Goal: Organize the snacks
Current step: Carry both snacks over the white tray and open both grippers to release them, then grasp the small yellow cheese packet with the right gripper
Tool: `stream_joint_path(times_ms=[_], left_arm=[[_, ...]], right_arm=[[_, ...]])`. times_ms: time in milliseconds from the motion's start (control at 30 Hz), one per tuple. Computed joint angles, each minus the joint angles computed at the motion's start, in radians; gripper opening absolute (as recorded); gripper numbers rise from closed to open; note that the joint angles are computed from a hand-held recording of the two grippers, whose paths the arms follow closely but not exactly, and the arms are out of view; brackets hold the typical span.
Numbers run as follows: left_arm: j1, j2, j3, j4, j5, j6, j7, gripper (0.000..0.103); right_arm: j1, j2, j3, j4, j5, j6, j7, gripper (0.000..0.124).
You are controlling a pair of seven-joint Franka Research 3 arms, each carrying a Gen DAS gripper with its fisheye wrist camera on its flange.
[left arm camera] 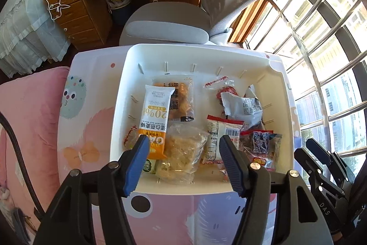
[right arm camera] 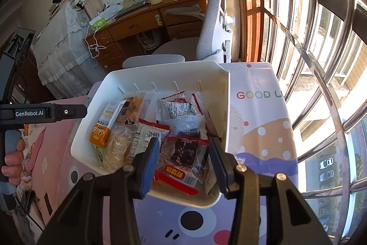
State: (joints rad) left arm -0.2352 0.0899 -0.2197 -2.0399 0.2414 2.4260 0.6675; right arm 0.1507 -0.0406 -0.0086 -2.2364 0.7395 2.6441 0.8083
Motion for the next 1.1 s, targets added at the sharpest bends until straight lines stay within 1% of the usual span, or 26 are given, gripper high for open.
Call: stream_joint_path(times_ms=[67,200,367,533,700,800,1000,1100], left_arm=[[-0.001,0.000,-0.008,-0.001,-0.039,0.009,0.021,0.063],[-0.017,-0.003,-0.019,-0.003,-0.055,0.018,0.038,0.063],[-0.035,-0.003,-0.035,-0.014,-0.112,0.036,0.067,0.066],[-0.062,-0.005,-0.045,-0.031,-0.101,0.054,0.065,0.067],[-0.082,-0.009,-0.057,-0.060,-0.114,0.108,0.077,0.069],[-0.093,-0.013,-0.060,-0.076,-0.107,0.136,0.062,0.071],[-0.114,-0.007,-0.059,-0.091,-0.041,0.168,-0.001,0.075],[-0.121,0.005,-0.060,-0.093,-0.019,0.176,-0.031,0.075]], right_arm=[[-0.005,-0.009,-0.005,-0.013,0.000,0.008,-0.013,0.048],[-0.019,-0.027,-0.018,-0.039,-0.015,0.027,-0.034,0.050],[-0.034,-0.053,-0.037,-0.078,-0.014,0.051,-0.086,0.056],[-0.047,-0.063,-0.052,-0.112,-0.024,0.078,-0.160,0.060],[-0.053,-0.050,-0.060,-0.124,-0.015,0.088,-0.274,0.063],[-0.054,-0.036,-0.064,-0.124,0.015,0.087,-0.382,0.064],[-0.062,0.001,-0.055,-0.108,0.056,0.065,-0.595,0.067],[-0.065,0.024,-0.043,-0.100,0.055,0.076,-0.666,0.067]])
